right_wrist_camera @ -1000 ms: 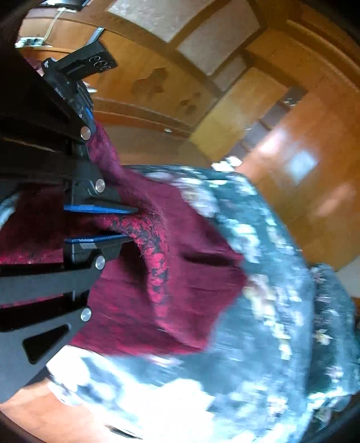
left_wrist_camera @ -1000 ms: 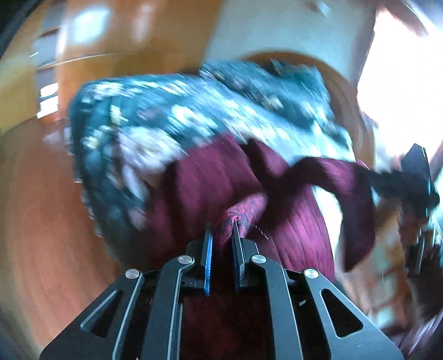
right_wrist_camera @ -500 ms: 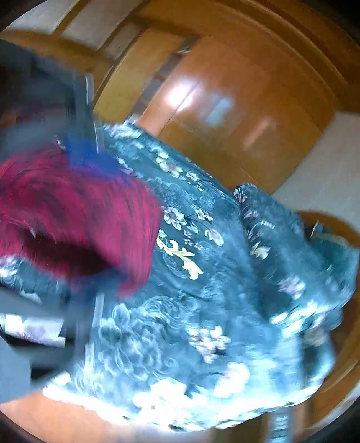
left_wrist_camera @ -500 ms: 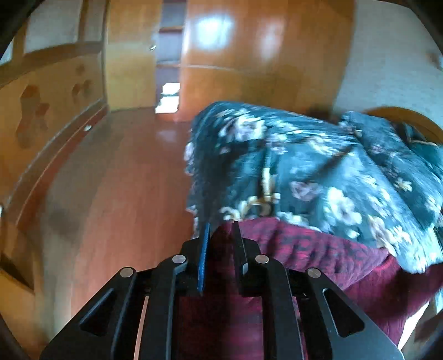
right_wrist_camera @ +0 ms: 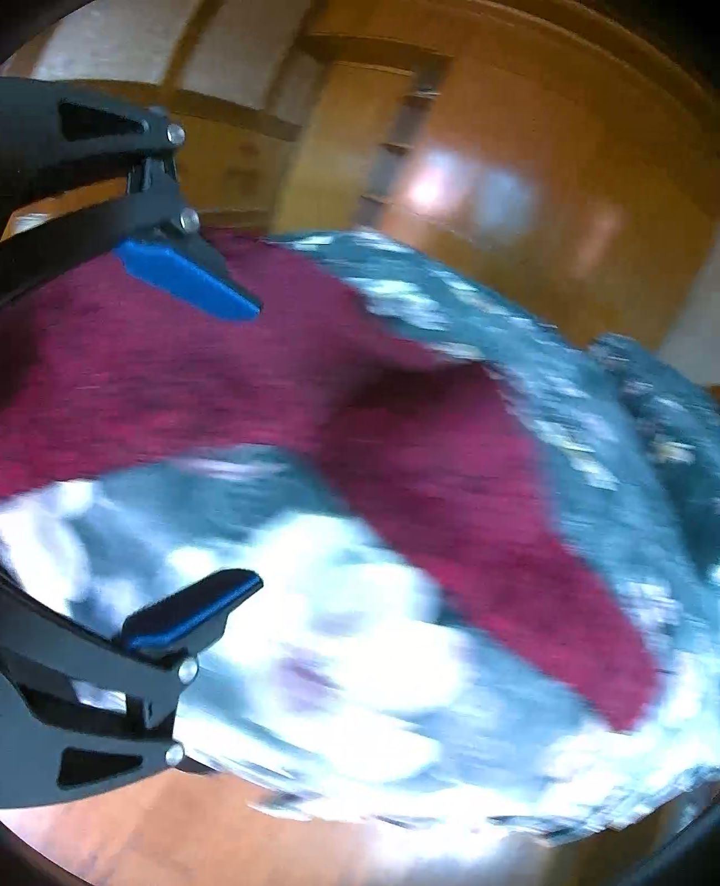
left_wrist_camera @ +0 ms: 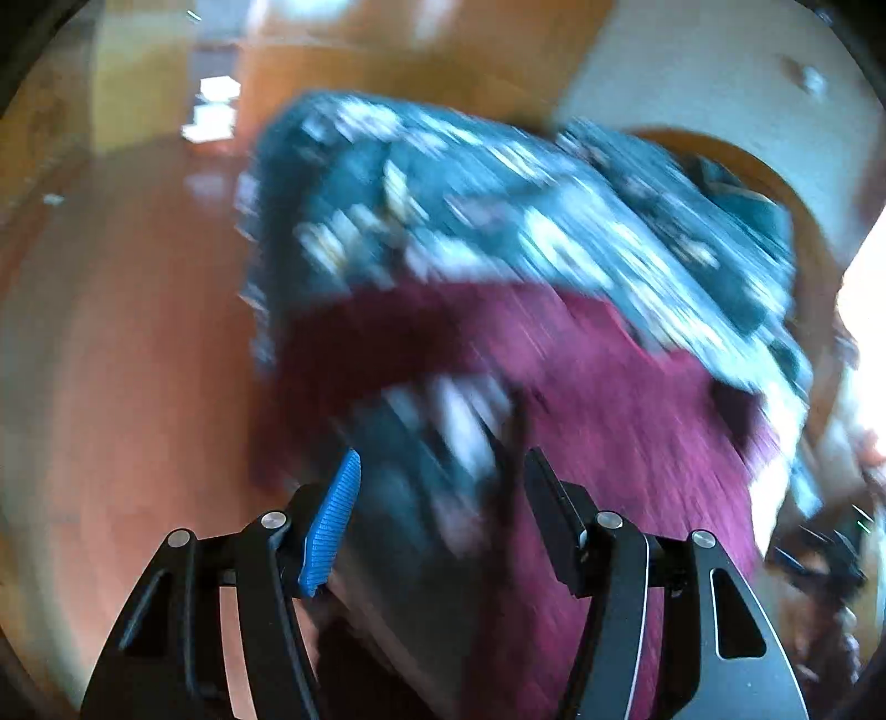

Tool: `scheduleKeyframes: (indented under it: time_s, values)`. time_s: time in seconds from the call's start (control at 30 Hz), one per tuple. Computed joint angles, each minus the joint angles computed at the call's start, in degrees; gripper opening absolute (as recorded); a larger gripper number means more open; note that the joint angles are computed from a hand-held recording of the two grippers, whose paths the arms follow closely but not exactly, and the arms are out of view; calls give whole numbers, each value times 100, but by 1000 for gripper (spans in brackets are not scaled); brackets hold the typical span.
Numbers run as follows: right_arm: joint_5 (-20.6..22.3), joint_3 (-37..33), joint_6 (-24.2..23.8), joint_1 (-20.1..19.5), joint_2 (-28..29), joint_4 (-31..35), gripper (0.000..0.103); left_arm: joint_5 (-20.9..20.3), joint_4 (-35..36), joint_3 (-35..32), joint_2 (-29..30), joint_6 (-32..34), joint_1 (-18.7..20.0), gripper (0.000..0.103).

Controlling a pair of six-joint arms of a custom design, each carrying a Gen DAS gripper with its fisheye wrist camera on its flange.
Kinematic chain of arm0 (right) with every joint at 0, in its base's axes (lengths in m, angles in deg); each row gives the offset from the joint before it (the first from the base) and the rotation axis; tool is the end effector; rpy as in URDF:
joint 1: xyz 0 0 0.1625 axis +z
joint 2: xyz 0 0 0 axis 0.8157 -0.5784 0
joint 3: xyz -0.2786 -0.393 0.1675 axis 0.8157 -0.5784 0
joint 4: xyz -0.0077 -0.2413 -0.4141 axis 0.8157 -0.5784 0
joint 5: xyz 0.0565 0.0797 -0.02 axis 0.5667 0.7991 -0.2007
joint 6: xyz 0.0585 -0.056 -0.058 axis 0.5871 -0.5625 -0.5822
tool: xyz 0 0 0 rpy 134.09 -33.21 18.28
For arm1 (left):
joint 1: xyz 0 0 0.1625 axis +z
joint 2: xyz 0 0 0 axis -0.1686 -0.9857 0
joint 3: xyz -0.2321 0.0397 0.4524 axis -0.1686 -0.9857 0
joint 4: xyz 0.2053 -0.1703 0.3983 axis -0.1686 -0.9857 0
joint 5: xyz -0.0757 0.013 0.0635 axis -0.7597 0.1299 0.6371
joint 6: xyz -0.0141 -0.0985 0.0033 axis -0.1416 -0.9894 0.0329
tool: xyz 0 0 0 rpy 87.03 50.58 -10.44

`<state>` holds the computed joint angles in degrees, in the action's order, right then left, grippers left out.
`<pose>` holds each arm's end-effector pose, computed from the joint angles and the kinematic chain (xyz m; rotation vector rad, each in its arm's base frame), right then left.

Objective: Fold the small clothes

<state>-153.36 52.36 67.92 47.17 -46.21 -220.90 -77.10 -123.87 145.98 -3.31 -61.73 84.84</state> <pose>0.1892 -0.4726 0.2037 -0.8116 -2.6213 1.3308 -0.0411 -0.7769 0.3968 0.7142 2.7333 -0.5097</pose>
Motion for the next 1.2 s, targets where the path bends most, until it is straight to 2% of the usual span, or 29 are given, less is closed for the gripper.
scheduleKeyframes:
  time_s: [0.1,0.17,0.27,0.3,0.33,0.37,0.4,0.43,0.47,0.53,0.6,0.67,0.73,0.83,0.9,0.97,1.0,1.03,1.07,1.1,1.2]
  values:
    - [543,22,121,-36,408,-51,73,-453,426,505,-335,15,112,62]
    - [782,30,207,38,637,-145,72,-690,495,743,-455,-46,180,73]
    - [729,0,236,202,790,71,72,-927,733,1101,-639,-169,279,73]
    - [739,3,231,228,823,98,69,-968,786,1241,-703,-149,295,68]
    - [734,-6,225,263,847,181,59,-954,771,1337,-737,-97,289,59]
    - [645,-47,209,334,834,433,53,-843,708,1499,-837,-20,251,36]
    - [512,-87,167,392,856,610,39,-591,486,1687,-928,22,178,14]
    - [273,-158,164,487,832,892,18,-559,386,1723,-956,-21,173,5]
    - [73,-189,219,592,770,1117,12,-677,351,1720,-1024,-144,204,5]
    - [-99,-165,154,726,694,1083,8,-865,325,1655,-1111,-165,256,5]
    - [-386,-101,50,972,528,1057,7,-1027,434,1660,-1287,-85,281,4]
    - [-631,10,64,1182,432,1013,7,-944,571,1722,-1379,18,228,4]
    - [-670,125,126,1220,446,962,7,-561,616,1863,-1403,125,119,4]
    - [-519,240,428,930,584,1213,7,-88,699,1898,-1246,-174,106,6]
    - [-431,269,442,837,671,1099,7,20,573,1949,-1306,-245,42,7]
    - [-340,366,339,796,652,786,16,156,345,1999,-1354,-141,-61,8]
    - [-300,375,273,775,634,608,41,279,150,2032,-1380,-78,-149,19]
    - [-389,427,214,790,577,408,57,298,-63,2061,-1402,-47,-210,30]
    - [-573,473,129,806,470,167,59,279,-251,2080,-1398,-45,-237,53]
    - [-614,519,67,767,358,-27,59,211,-544,2110,-1391,-51,-274,64]
    - [-713,583,10,490,74,-628,59,7,-785,2012,-1229,-152,-405,64]
